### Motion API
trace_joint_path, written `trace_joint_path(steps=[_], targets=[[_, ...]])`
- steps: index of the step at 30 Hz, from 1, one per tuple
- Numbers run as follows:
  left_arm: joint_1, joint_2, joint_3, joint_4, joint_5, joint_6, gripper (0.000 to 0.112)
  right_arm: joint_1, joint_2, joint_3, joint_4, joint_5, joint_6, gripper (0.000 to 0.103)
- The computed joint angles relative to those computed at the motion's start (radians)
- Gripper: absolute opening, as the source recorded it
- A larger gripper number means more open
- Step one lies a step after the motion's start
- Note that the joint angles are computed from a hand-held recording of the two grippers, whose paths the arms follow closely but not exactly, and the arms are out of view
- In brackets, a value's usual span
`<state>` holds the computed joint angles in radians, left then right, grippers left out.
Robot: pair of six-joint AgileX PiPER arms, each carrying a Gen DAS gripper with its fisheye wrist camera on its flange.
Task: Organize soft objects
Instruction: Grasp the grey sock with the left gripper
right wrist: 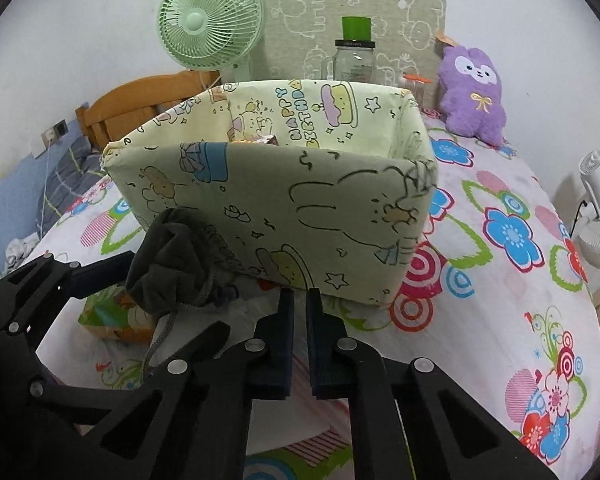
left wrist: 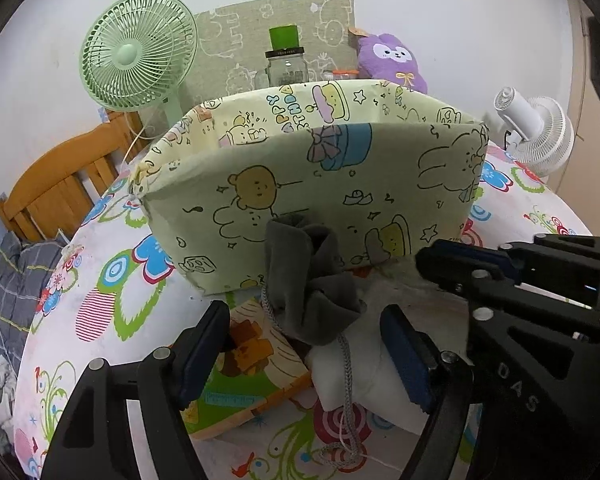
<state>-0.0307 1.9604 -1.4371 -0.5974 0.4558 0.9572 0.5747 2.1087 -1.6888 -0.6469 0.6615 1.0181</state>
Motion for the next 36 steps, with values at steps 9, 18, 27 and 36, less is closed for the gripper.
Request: trace_joint_path(steps=[9, 18, 27, 36], targets=[[0.028, 0.034, -0.090, -0.043, 0.081, -0.075, 0.053, 0.012, -0.027, 0.027, -0.091, 0.051, 0.087, 0.020], [0.026, 0.049, -0.114, -0.052, 0.113, -0.073, 0.038, 0.012, -0.064, 0.098, -0.126, 0.036, 0.150, 0.055], [0.022, -0.058, 0.021, -0.214, 0.026, 0.120, 0.035, 0.024, -0.119, 0.169, -0.175, 0.028, 0.214, 0.061], [0.009, -0.110, 0.096, -0.211, 0.036, 0.129, 0.035, 0.037, -0.188, 0.270, -0.213, 0.016, 0.287, 0.062]])
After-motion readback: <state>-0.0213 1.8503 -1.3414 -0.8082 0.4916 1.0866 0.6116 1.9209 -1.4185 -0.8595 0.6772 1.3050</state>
